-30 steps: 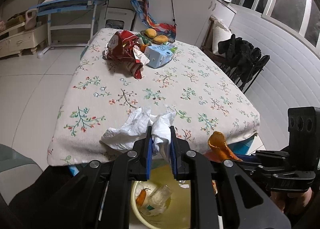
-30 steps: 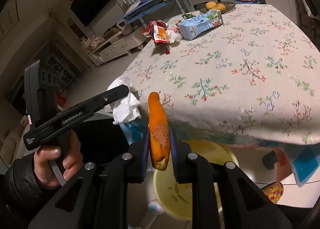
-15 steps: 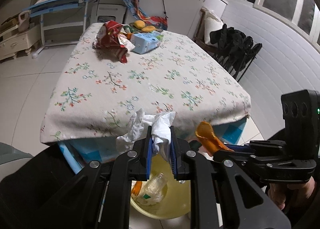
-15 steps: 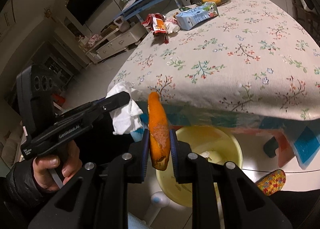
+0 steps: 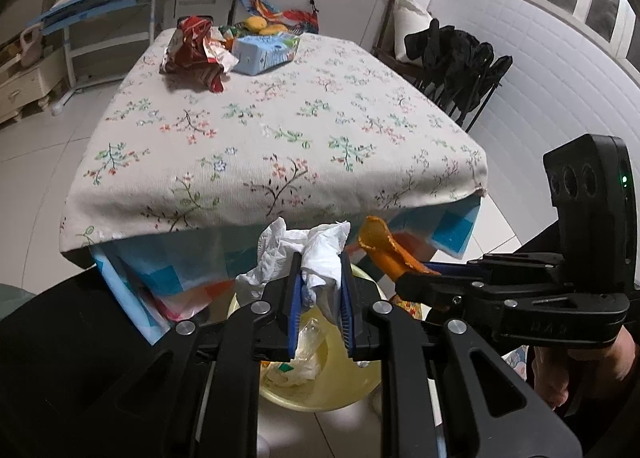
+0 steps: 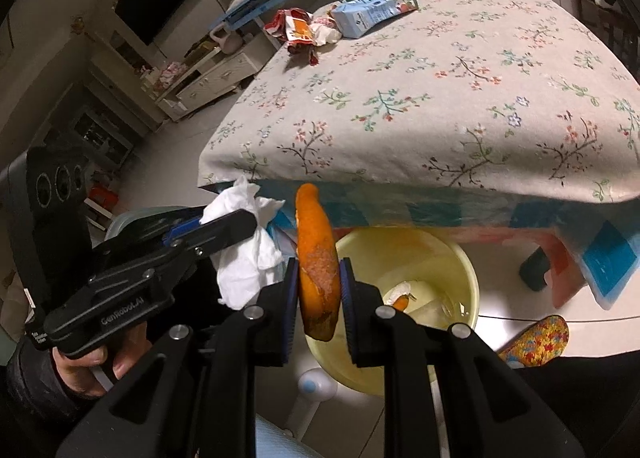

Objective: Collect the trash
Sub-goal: 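Open both tools over the bucket to drop tissue and orange peel, then raise both open tools from the bucket back toward the table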

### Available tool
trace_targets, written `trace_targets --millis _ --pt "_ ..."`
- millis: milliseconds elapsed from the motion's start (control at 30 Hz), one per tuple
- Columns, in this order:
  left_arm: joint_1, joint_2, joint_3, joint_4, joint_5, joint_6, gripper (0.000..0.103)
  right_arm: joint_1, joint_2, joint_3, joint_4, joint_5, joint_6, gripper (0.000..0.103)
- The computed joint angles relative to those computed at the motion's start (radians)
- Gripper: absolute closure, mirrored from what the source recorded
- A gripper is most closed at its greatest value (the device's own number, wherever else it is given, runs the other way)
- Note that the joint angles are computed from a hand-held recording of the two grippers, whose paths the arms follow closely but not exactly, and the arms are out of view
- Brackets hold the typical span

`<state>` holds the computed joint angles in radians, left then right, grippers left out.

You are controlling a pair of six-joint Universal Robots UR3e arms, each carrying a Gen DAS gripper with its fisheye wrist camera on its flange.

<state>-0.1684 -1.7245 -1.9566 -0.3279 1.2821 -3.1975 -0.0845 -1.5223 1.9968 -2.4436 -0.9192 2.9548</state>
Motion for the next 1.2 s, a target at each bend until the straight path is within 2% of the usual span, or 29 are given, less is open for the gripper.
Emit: trace_targets --millis 400,467,800,1100,1167,1200 --pt "-0.01 0.003 0.006 -0.045 0.007 0.0 0.064 0.006 -0.002 0.007 0.01 -0.025 -0.001 0.082" --pt "-0.01 0.0 0.016 -0.061 0.007 -0.007 0.052 0.007 0.0 0.005 0.012 -0.03 0.001 0.082" --pt "0.0 0.02 -0.007 -0.04 0.016 -0.037 0.047 0.014 -0.002 0.005 0.019 -0.045 -0.003 0.081" --pt "0.0 0.05 -0.041 0.015 0.06 -0.076 0.034 0.031 0.007 -0.002 0.022 -0.067 -0.001 0.08" --pt "-0.004 0.055 -0.046 0.023 0.073 -0.081 0.031 0.037 0.011 -0.005 0.018 -0.074 0.003 0.071" --pt "-0.008 0.056 -0.046 0.027 0.082 -0.084 0.03 0.039 0.013 -0.007 0.018 -0.077 0.002 0.07"
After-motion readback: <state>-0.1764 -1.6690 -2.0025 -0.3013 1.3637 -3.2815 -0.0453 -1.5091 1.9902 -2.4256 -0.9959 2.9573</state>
